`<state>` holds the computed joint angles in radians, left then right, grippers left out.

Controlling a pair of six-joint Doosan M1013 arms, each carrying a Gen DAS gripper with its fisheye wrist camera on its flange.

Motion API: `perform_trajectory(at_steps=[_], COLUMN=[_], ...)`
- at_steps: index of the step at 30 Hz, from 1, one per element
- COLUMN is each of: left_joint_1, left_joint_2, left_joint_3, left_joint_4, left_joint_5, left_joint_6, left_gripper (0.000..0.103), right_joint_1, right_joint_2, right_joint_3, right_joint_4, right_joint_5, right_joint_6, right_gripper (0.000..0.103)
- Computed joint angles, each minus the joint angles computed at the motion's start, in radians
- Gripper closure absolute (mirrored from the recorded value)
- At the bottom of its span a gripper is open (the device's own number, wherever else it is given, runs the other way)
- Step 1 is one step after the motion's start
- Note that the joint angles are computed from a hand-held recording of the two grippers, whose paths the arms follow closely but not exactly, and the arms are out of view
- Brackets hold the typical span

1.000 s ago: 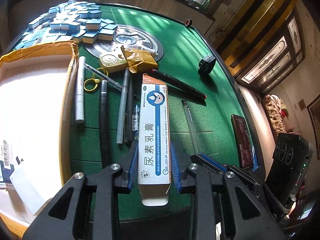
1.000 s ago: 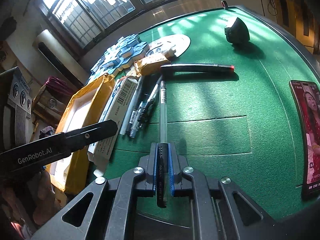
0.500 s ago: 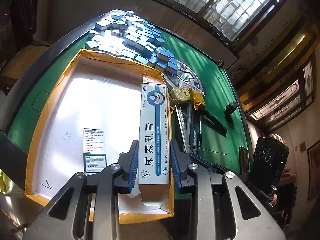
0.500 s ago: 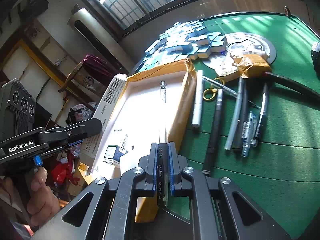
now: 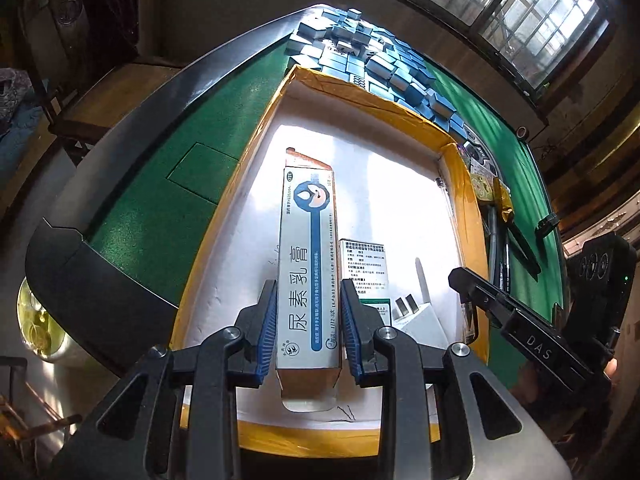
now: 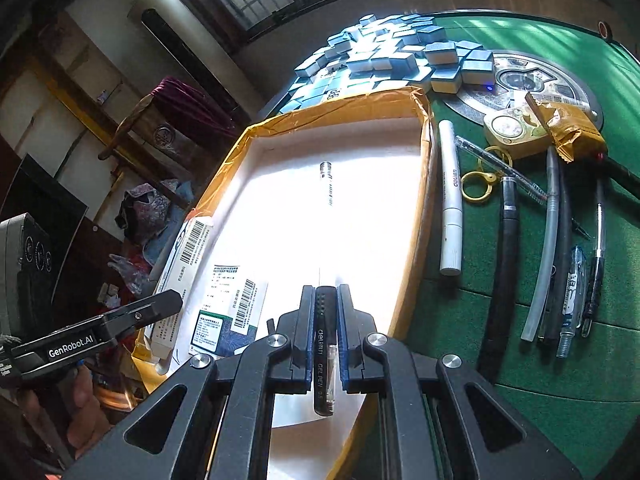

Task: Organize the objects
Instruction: 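Carry the ointment box with the left tool while the right tool carries the pen to the tray, then open the left tool on the ointment box while the right tool releases the pen in the tray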

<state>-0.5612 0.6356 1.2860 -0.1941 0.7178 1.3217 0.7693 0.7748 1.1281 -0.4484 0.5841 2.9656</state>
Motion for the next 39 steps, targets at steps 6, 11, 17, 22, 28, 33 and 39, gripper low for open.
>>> perform_trajectory(at_steps=[6,11,17,22,28,33,39], left_joint_1=[-0.007,-0.012,-0.019,-0.023,-0.022,-0.029,-0.039], left_joint_2=[0.016,0.023,0.022,0.021,0.018,-0.008,-0.061], left_joint_3=[-0.008,-0.013,-0.008,-0.009,-0.006,0.025,0.093], left_joint_4=[0.046,0.085,0.113,0.137,0.134,0.212,0.356], left_joint_5=[0.044,0.073,0.075,0.081,0.075,-0.002,-0.18], left_joint_6=[-0.01,-0.031,-0.041,-0.052,-0.075,-0.185,-0.42], left_gripper=[0.076,0.076,0.076,0.075,0.071,0.056,0.05], right_joint_1=[0.004,0.01,0.02,0.026,0.028,0.03,0.032], right_joint_2=[0.038,0.074,0.115,0.135,0.11,0.052,-0.049], right_joint_3=[-0.075,-0.147,-0.231,-0.27,-0.221,-0.113,0.076], right_joint_4=[0.028,0.029,0.018,0.017,0.004,-0.068,-0.259], right_joint_5=[0.088,0.183,0.317,0.382,0.311,0.155,-0.056], right_joint_6=[-0.088,-0.149,-0.214,-0.257,-0.218,-0.106,0.174], right_gripper=[0.094,0.094,0.094,0.094,0.091,0.071,0.065])
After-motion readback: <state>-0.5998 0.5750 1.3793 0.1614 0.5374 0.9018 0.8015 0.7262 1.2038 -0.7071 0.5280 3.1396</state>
